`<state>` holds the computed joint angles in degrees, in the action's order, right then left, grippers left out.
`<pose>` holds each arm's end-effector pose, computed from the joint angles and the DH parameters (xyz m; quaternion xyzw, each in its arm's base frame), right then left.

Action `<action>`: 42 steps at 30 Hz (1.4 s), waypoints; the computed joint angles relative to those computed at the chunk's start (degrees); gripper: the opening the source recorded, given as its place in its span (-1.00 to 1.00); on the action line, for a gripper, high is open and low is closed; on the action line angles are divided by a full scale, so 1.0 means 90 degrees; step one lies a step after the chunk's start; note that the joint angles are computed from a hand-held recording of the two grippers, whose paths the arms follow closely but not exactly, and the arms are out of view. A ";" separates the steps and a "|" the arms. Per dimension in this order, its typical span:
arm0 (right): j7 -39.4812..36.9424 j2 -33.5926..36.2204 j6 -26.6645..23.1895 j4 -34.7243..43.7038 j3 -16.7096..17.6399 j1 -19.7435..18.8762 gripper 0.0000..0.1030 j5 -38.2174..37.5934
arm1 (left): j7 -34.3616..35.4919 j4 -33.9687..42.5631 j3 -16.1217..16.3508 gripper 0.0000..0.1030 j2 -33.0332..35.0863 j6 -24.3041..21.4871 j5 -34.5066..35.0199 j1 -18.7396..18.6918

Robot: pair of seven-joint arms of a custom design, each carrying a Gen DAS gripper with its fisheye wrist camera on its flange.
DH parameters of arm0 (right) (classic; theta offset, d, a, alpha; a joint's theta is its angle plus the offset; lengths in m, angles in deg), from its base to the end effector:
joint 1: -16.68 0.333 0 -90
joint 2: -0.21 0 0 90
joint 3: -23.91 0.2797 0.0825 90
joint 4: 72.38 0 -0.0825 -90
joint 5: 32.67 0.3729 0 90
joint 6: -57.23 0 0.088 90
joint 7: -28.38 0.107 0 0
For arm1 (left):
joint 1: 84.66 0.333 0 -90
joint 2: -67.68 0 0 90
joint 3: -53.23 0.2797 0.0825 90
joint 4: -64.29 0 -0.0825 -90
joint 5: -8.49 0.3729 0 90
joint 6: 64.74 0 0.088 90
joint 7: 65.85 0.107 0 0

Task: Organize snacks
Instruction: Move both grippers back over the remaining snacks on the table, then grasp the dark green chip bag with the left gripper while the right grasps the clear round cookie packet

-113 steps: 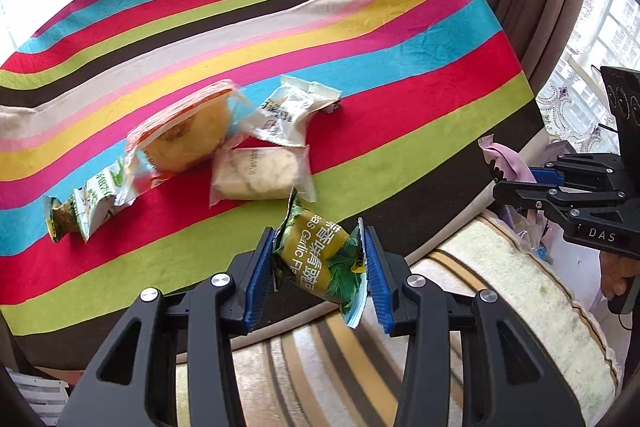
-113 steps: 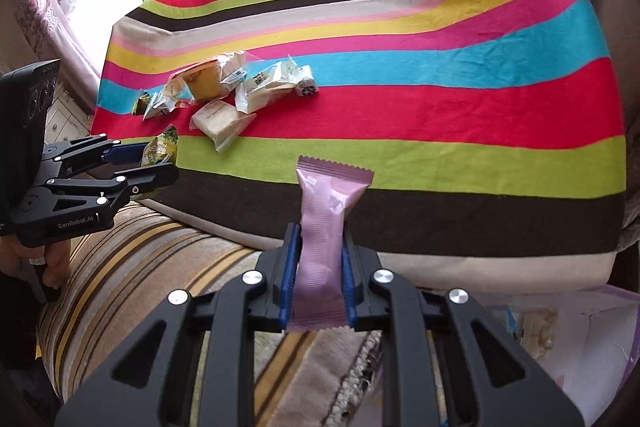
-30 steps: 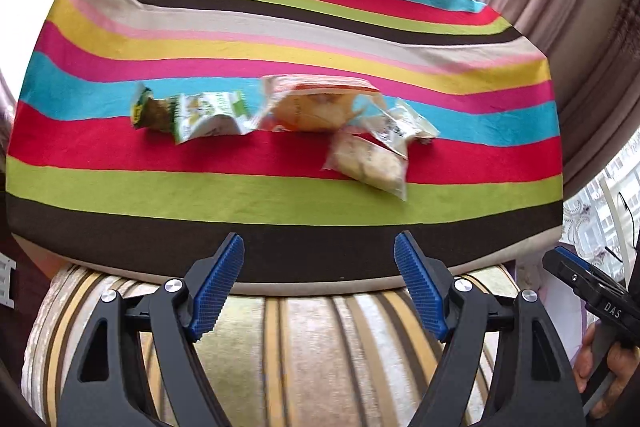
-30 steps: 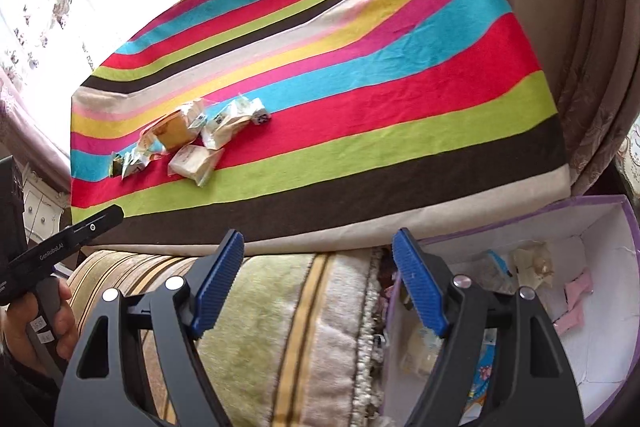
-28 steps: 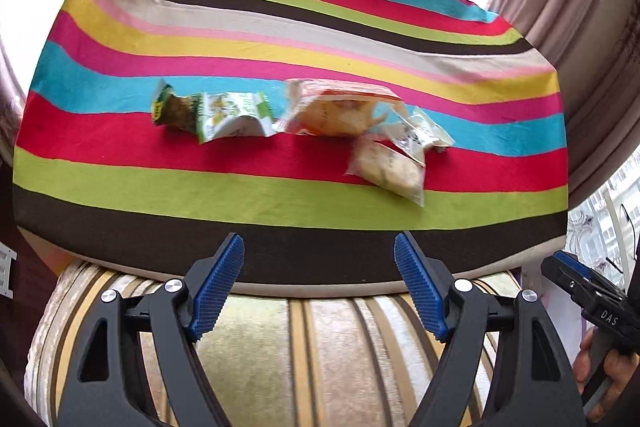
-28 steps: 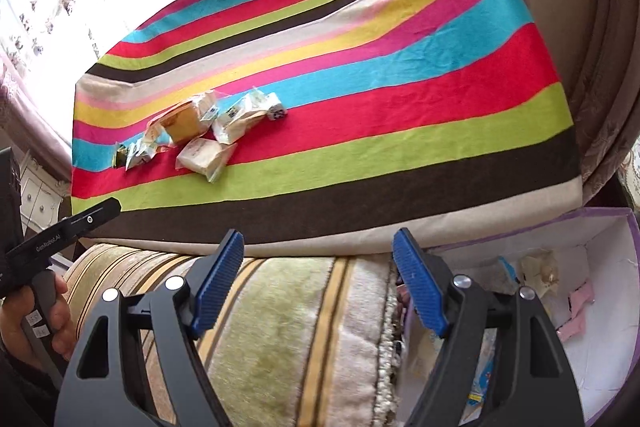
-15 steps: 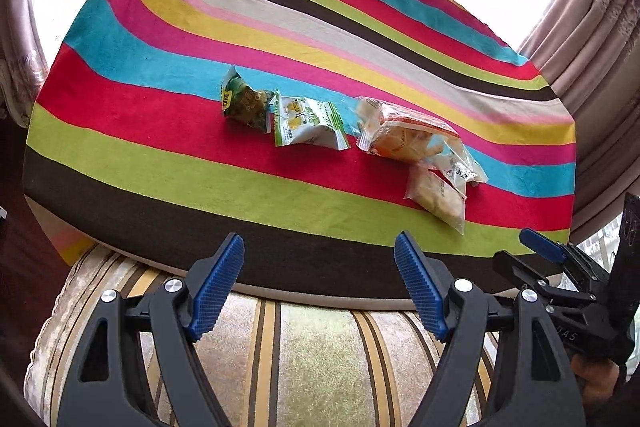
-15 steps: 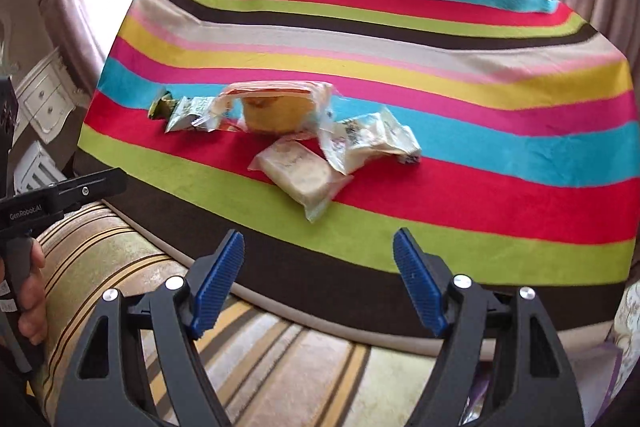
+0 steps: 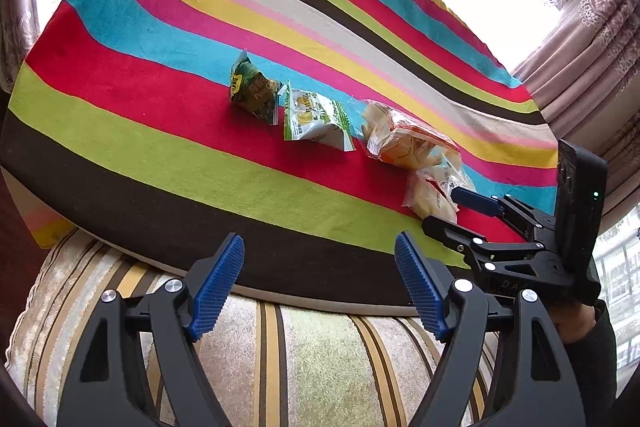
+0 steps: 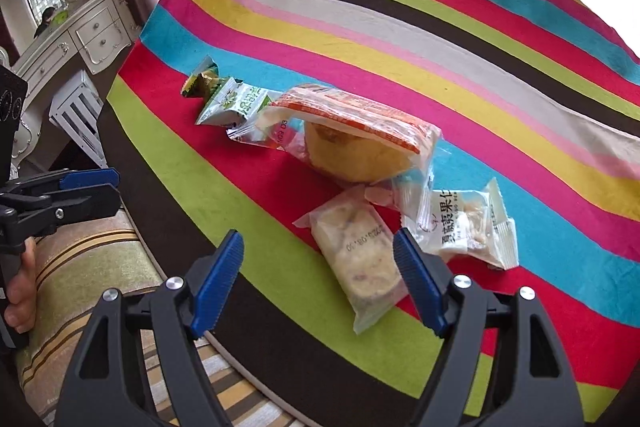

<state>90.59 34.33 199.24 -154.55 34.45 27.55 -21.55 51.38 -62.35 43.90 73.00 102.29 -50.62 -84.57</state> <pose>0.6812 0.2377 0.3742 -0.8722 0.4176 -0.0858 0.2399 0.5553 -0.0359 0.3564 -0.7539 0.5463 -0.3603 0.0590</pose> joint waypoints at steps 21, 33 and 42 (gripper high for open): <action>0.1794 0.0120 0.0499 -0.0218 -0.0409 0.0389 0.16 -0.0796 | 0.0508 0.0431 0.0097 0.43 0.0269 -0.0168 -0.0819 0.0216; 0.2368 -0.0064 0.0977 -0.0629 -0.0384 0.0374 -0.11 -0.1363 | -0.0970 0.1387 0.0154 0.20 0.1187 0.0034 0.0838 0.0590; 0.2293 -0.0063 0.1044 -0.0661 -0.0312 0.0318 -0.12 -0.1379 | -0.1833 0.2598 0.0082 0.02 0.2190 -0.0204 0.2158 0.0761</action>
